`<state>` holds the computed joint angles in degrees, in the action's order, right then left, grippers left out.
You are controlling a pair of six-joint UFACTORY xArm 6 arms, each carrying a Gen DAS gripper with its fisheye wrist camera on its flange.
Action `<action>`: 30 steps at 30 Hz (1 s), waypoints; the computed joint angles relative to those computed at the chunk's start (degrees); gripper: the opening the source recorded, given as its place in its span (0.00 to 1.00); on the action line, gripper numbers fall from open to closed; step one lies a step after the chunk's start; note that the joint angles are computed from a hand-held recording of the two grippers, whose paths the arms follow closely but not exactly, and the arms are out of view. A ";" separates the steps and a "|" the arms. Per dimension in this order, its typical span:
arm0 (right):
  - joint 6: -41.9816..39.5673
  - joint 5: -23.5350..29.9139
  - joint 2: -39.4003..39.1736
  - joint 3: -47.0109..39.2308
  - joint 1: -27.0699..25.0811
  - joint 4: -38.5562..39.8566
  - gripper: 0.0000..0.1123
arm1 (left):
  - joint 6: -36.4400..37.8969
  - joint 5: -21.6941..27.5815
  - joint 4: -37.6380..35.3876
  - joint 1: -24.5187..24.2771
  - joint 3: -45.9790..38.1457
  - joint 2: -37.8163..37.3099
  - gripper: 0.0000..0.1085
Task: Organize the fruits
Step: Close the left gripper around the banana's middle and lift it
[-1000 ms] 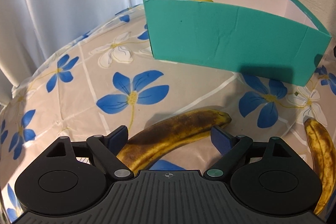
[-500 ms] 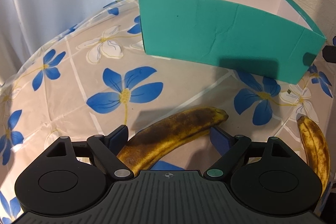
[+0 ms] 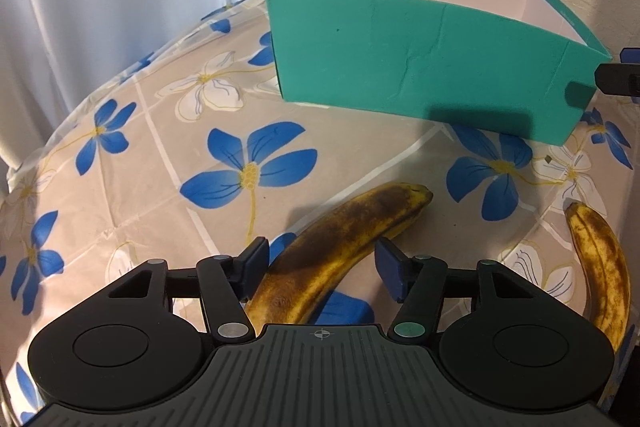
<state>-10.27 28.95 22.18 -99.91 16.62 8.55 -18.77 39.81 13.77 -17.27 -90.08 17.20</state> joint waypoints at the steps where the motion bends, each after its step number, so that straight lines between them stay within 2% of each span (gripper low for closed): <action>1: 0.21 0.12 0.04 -0.06 -0.02 -0.11 0.82 | -0.12 0.09 -0.05 0.04 0.06 -0.14 0.57; 3: 0.46 0.63 0.14 -0.35 -0.09 -0.32 0.82 | 0.97 -1.48 -1.15 0.14 1.37 -1.31 0.54; 5: 0.47 0.20 -0.02 -0.05 -0.14 -0.14 0.82 | 4.72 -4.26 -5.52 0.41 2.88 -2.13 0.59; 11: -0.07 0.41 0.20 -0.42 -0.15 0.80 0.82 | 3.23 -0.76 -1.69 -0.03 -1.31 1.23 0.61; 15: -0.15 0.49 0.17 -0.40 -0.17 0.81 0.82 | 2.75 3.39 -0.20 -0.52 -4.89 3.77 0.62; 30: 0.50 0.66 0.45 -0.84 -0.24 0.08 0.82 | 0.70 5.11 3.96 -1.25 -6.08 4.83 0.60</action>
<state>-9.77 29.61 22.63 -100.74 16.38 8.63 -18.07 44.92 17.72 -18.52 -96.15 22.03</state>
